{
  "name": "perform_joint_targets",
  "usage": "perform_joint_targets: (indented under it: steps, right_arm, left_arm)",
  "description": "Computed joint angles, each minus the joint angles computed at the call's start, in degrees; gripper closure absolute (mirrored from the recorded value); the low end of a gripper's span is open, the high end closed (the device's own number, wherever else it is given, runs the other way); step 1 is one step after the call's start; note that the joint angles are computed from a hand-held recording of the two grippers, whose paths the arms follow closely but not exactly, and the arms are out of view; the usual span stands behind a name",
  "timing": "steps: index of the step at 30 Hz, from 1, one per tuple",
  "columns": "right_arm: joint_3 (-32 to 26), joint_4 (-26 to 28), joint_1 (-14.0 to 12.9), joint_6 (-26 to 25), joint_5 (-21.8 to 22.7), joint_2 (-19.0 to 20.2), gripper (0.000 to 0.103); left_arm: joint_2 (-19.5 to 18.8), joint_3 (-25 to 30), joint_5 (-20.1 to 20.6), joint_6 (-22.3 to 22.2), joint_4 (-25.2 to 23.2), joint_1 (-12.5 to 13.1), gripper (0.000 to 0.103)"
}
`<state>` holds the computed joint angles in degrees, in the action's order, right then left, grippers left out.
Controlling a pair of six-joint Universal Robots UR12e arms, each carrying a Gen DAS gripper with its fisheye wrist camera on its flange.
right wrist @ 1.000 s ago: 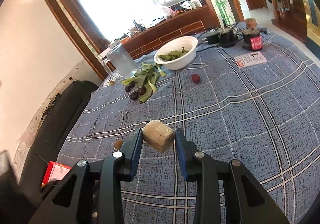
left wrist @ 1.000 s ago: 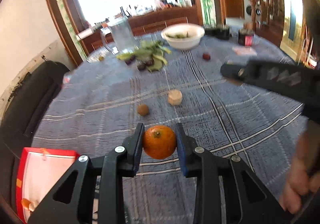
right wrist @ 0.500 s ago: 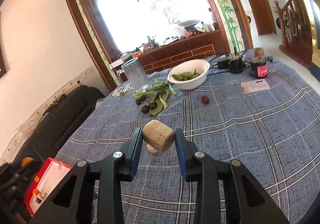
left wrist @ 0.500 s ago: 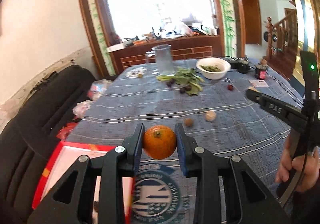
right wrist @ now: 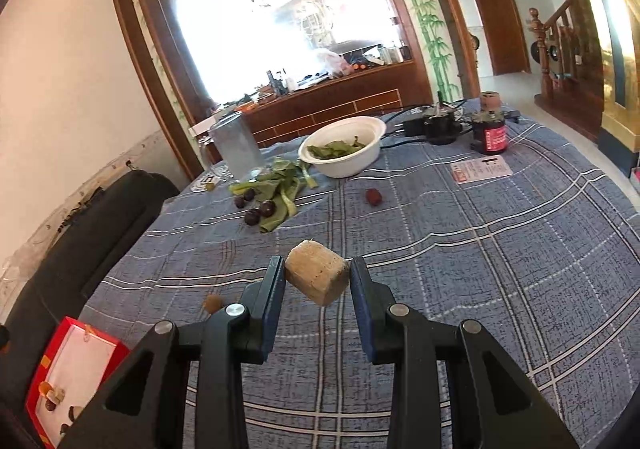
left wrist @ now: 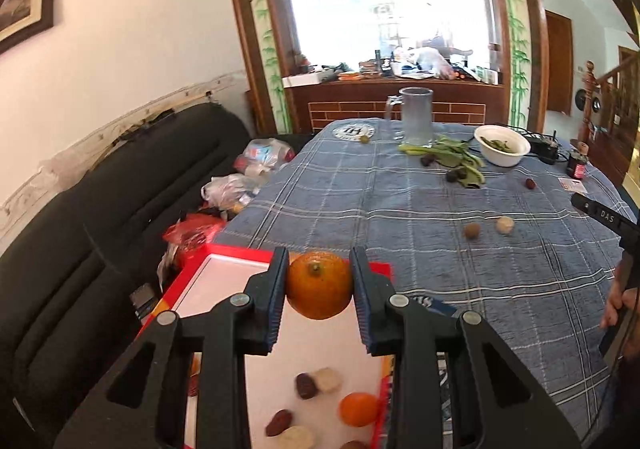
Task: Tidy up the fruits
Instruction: 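Carry the tangerine and rectangular pastry over the tray with both grippers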
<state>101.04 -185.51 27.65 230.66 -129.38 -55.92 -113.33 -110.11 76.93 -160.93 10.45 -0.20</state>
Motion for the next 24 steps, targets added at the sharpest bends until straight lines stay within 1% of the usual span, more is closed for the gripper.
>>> perform_joint_targets:
  steps: [2, 7, 9, 12, 13, 15, 16, 19, 20, 23, 24]
  right_arm:
    - [-0.05, 1.77, 0.1, 0.95, -1.35, -0.05, 0.071]
    - [0.24, 4.63, 0.23, 5.39, -1.35, -0.72, 0.071]
    - [0.1, 3.22, 0.72, 5.52, -0.37, -0.76, 0.071]
    - [-1.6, 0.91, 2.41, 2.59, -0.24, 0.22, 0.071]
    - [-2.54, -0.05, 3.09, 1.27, 0.58, 0.77, 0.071]
    - [-4.07, -1.71, 3.87, -0.11, 2.97, 1.7, 0.071]
    - [-5.09, -2.45, 4.23, -0.99, 4.9, 2.24, 0.071]
    - [-8.66, -2.53, 5.39, -4.53, 9.24, 3.77, 0.071]
    - [-9.56, -2.63, 5.78, -5.82, 10.09, 4.19, 0.071]
    - [-13.19, -2.94, 7.21, -10.44, 13.44, 5.93, 0.071]
    - [-13.99, -2.86, 7.44, -11.26, 14.54, 6.35, 0.071]
  left_arm:
    - [0.24, -0.36, -0.57, -0.32, 0.01, 0.64, 0.07]
    - [0.76, -1.14, -2.22, -0.92, 0.39, 2.46, 0.07]
    - [0.87, -1.3, -2.83, -0.85, 0.5, 3.12, 0.07]
    - [0.69, -1.43, -3.11, -0.84, 1.24, 3.97, 0.07]
    - [0.57, -1.46, -3.14, -0.9, 1.57, 4.2, 0.07]
    - [0.41, -1.55, -3.66, -1.26, 1.61, 4.81, 0.07]
    - [0.36, -1.57, -3.88, -1.44, 1.47, 5.03, 0.07]
    - [0.13, -1.73, -4.13, -1.67, 1.38, 5.75, 0.07]
    - [0.02, -1.76, -4.1, -1.59, 1.49, 5.97, 0.07]
    - [-0.52, -1.84, -2.77, -0.89, 2.3, 6.3, 0.07]
    - [-0.68, -1.84, -2.51, -0.73, 2.52, 6.4, 0.07]
